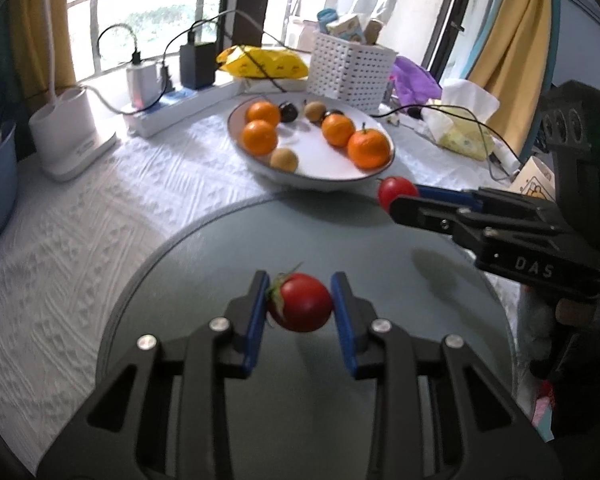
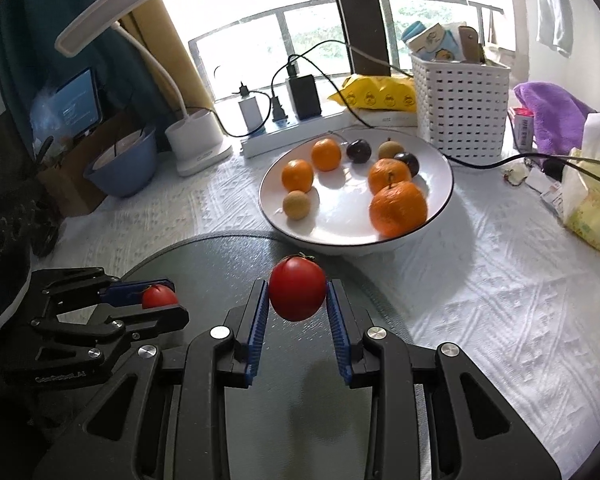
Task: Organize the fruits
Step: 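Carry both red tomatoes over the white plate with both tools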
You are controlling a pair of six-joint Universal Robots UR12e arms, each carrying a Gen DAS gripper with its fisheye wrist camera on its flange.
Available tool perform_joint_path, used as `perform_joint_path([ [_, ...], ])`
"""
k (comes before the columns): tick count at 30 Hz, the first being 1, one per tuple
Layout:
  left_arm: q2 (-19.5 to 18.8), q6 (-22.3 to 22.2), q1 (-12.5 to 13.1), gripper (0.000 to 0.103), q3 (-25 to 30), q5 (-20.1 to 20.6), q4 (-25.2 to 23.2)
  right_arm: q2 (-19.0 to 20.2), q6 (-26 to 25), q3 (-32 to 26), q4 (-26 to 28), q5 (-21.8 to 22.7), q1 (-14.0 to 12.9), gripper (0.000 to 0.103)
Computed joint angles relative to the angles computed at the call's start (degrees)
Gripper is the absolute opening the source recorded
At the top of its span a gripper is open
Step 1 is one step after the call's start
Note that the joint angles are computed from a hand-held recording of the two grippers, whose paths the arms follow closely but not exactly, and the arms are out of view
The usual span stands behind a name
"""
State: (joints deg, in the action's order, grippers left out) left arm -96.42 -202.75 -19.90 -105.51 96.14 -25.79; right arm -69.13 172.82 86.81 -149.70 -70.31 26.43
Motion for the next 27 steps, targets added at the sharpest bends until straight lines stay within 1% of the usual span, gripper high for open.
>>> perform_joint_path([
  [8, -2.0, 4.0, -0.2, 0.033, 3.2, -0.1, 1.5, 0.3, 0.8, -0.5, -1.2, 0.0, -0.6, 0.032],
  [13, -3.3, 5.9, -0.1, 0.033, 5.2, -0.4, 1.2, 0.6, 1.7, -0.8, -2.5, 0.3, -1.2, 0.032],
  [21, -5.7, 7.8, 0.6, 0.033, 8.2, -0.4, 0.3, 0.9, 3.2, -1.0, -3.7, 0.6, -2.3, 0.032],
  [27, -7.6, 8.3, 1.2, 0.033, 10.4, -1.4, 0.1, 1.3, 3.9, -1.2, -4.0, 0.3, -3.0, 0.032],
])
